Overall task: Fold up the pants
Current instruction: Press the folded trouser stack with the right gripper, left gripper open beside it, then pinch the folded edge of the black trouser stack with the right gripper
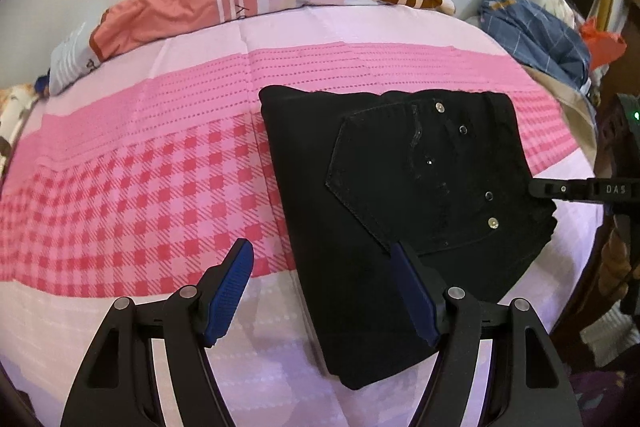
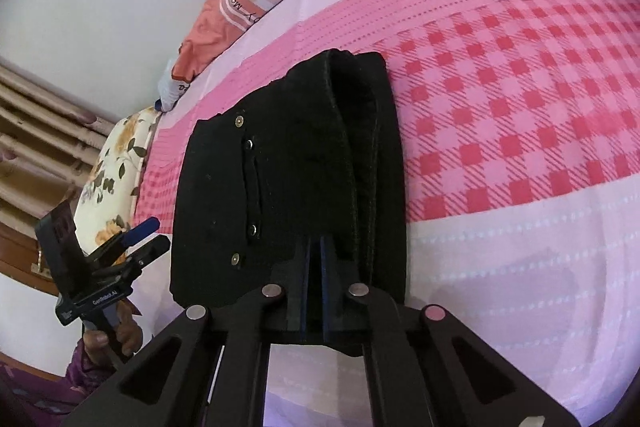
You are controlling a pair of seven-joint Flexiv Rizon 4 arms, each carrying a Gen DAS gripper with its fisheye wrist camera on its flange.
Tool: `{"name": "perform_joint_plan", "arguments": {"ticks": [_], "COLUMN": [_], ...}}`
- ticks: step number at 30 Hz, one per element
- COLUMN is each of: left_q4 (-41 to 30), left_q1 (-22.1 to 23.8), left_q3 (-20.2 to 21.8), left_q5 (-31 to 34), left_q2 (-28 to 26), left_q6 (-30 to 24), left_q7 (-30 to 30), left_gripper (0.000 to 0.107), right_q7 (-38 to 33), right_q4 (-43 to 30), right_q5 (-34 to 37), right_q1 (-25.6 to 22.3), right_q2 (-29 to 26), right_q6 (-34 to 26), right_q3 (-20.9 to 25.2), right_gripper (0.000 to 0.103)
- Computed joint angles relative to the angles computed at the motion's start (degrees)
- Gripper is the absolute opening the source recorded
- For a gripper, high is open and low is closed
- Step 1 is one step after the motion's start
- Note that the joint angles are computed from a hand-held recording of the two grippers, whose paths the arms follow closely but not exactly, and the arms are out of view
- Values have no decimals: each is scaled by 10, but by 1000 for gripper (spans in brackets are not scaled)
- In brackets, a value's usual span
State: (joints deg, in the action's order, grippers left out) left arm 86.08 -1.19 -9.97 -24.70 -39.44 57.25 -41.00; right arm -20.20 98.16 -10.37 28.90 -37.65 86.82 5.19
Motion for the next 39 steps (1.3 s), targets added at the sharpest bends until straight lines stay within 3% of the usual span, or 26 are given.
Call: {"name": "perform_joint_plan", "arguments": {"ticks": [3, 4, 6, 10, 12, 14, 17, 19, 24, 29, 39], "left_q4": [2, 2, 0, 0, -1, -2, -9, -14, -16, -26, -22], "left_q1": [-5, -4, -5, -5, -7, -8, -6, -3, 3, -3, -4], "left_q3": [5, 5, 6, 6, 9, 11, 12, 9, 4, 15, 15], "left_q5": [10, 11, 14, 17, 22, 25, 27, 22, 11, 22, 26], "left_q2": [0, -1, -3, -3, -3, -4, -7, -8, -9, -12, -9], "left_q6": [13, 14, 17, 20, 20, 19, 12, 6, 0, -16, -19], "left_q7": [0, 0, -3, -5, -8, -11, -16, -19, -22, -33, -36], "left_gripper": [74, 74, 74, 75, 75, 75, 75, 75, 78, 78, 78], "right_q7": [12, 20, 42, 68, 76, 65, 58, 75, 126, 166, 205], "right_q4": [8, 14, 33, 49, 56, 56, 64, 74, 95, 83, 40], "right_q5": [-1, 1, 0, 3, 7, 15, 49, 78, 140, 114, 98], "right_q1": [16, 25, 55, 74, 80, 57, -10, -24, -9, -19, -11], "right_q2": [6, 9, 20, 28, 29, 25, 5, -5, -29, -58, -74], "right_q6": [16, 29, 49, 59, 81, 118, 229, 282, 368, 402, 338], "right_q3": [-20, -32, -75, -104, -111, -79, 25, 59, 78, 93, 63], "right_gripper": [5, 11, 13, 24, 24, 24, 25, 24, 25, 25, 36]}}
